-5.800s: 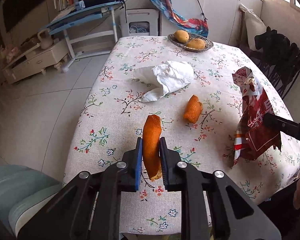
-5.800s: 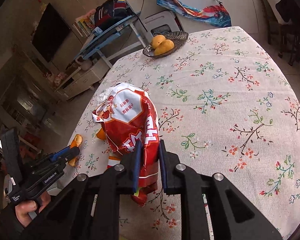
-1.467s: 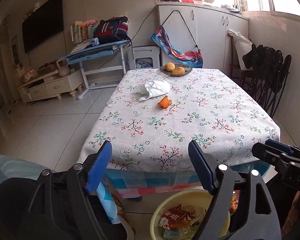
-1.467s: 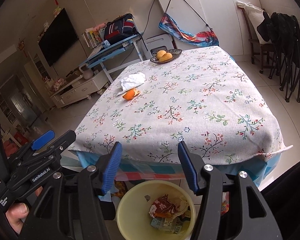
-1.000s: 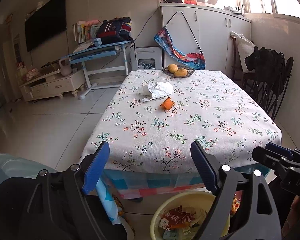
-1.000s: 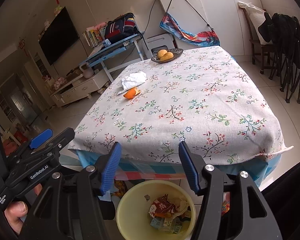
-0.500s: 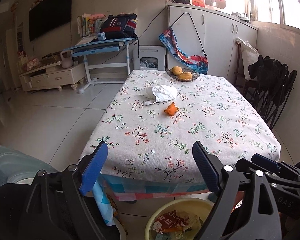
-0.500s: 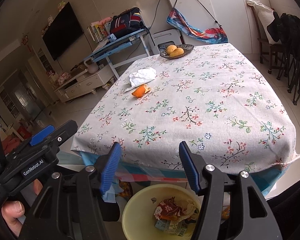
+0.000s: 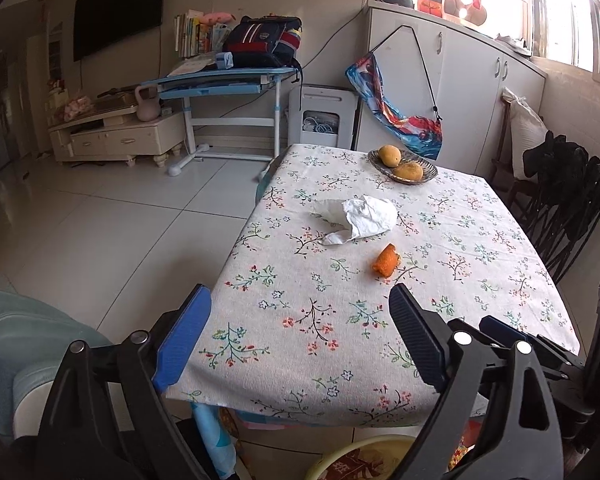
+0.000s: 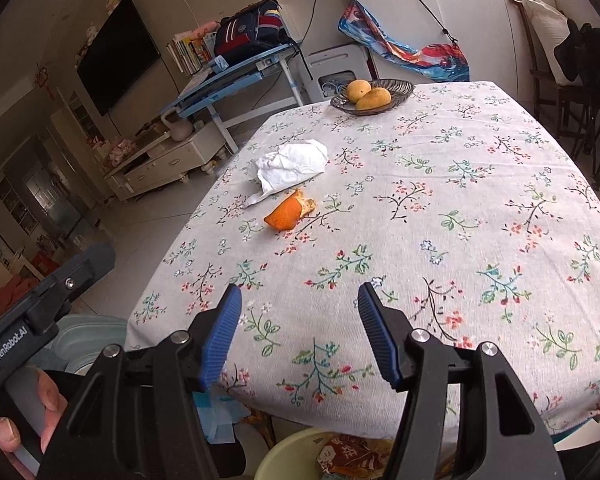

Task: Collect trash
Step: 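Move both grippers back over the table toward the tissue and peel, then grasp the orange peel with the right gripper while the left gripper grasps the white tissue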

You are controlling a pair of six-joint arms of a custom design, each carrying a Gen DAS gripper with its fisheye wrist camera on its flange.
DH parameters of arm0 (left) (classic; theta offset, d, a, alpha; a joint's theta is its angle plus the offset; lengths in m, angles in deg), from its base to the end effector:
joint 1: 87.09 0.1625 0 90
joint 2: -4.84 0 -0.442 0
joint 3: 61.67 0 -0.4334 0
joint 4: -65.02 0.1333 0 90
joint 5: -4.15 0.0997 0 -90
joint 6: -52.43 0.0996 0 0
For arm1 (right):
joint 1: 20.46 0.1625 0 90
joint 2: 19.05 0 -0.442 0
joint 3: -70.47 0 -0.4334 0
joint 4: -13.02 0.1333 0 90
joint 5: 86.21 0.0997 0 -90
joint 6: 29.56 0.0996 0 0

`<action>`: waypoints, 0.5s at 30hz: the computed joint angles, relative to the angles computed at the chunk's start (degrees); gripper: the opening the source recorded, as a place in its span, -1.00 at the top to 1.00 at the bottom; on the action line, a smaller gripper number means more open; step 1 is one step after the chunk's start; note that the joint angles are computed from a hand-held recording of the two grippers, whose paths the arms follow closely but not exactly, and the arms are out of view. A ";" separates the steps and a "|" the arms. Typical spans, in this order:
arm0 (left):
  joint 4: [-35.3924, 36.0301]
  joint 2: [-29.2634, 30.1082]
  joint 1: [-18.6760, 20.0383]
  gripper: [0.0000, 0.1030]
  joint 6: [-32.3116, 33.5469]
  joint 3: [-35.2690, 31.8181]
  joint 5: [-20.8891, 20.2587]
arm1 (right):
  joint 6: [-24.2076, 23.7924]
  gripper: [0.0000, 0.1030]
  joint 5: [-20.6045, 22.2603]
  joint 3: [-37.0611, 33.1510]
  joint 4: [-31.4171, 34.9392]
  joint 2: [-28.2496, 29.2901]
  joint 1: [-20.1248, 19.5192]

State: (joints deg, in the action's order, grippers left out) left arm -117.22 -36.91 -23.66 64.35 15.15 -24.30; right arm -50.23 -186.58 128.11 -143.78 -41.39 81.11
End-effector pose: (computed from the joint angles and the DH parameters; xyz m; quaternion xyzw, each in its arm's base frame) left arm -0.1506 -0.7950 0.2659 0.0175 0.7930 -0.4650 0.3932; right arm 0.2933 -0.8573 0.0486 0.2426 -0.9276 0.2626 0.1081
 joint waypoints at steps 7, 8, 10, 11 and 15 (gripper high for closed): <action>7.07 2.27 2.24 -0.73 1.09 -8.92 -2.52 | 2.25 -0.14 -1.86 -17.57 9.49 10.21 0.99; 7.90 2.77 2.57 -0.73 1.66 -10.41 -3.02 | 2.37 -0.14 -2.27 -20.12 10.89 11.70 1.15; 10.19 3.82 3.28 -0.74 2.58 -13.46 -4.46 | 2.48 -0.08 -3.35 -25.73 14.03 14.90 1.45; 12.20 4.32 3.72 -0.74 2.52 -15.15 -5.49 | 2.31 -0.03 -4.01 -28.53 15.47 16.48 1.58; 19.16 7.46 5.13 -0.74 3.41 -22.61 -7.92 | 0.55 0.22 -6.66 -38.39 19.99 21.91 1.86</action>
State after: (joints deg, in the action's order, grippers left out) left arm -98.05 -29.45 -18.54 67.76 -7.46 -32.22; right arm -49.68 -193.24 89.73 -123.79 -19.48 82.97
